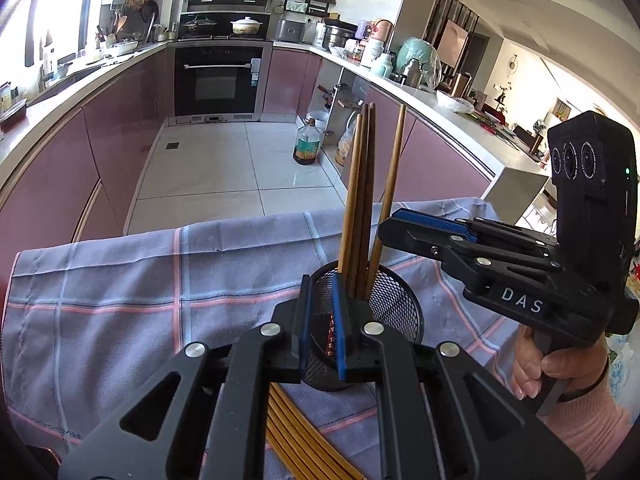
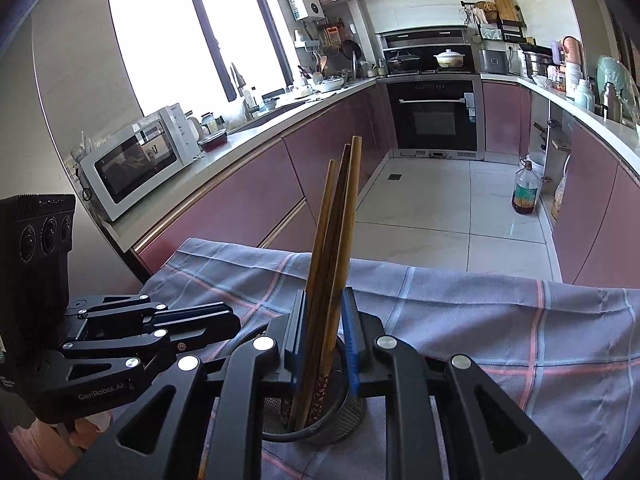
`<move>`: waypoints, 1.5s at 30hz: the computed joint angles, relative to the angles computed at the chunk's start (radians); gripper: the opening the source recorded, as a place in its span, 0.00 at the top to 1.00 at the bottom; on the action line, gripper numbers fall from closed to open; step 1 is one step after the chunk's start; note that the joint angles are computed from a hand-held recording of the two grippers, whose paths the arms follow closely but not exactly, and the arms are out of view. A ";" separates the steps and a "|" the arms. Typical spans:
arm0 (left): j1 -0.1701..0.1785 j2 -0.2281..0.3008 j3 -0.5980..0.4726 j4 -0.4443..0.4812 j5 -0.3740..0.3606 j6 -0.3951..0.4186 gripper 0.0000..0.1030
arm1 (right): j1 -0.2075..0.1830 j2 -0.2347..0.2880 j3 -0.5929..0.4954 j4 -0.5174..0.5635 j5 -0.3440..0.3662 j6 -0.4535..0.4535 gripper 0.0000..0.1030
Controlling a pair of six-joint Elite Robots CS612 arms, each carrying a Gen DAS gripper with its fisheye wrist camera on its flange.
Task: Organize utensils
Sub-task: 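Lower both chopsticks into the mesh cup and open both tools, then move both tools back down to the chopstick bundle on the cloth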
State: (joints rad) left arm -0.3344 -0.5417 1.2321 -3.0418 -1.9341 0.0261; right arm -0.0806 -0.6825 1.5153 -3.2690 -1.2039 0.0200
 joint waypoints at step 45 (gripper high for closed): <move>0.012 -0.046 0.286 -0.112 0.123 -0.063 0.68 | 0.052 -0.024 0.173 0.109 0.049 -0.157 0.65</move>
State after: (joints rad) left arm -0.3220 -0.5879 1.5184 -3.1543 -1.8111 -0.0370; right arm -0.0283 -0.7063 1.6883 -3.1601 -1.1553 -0.1370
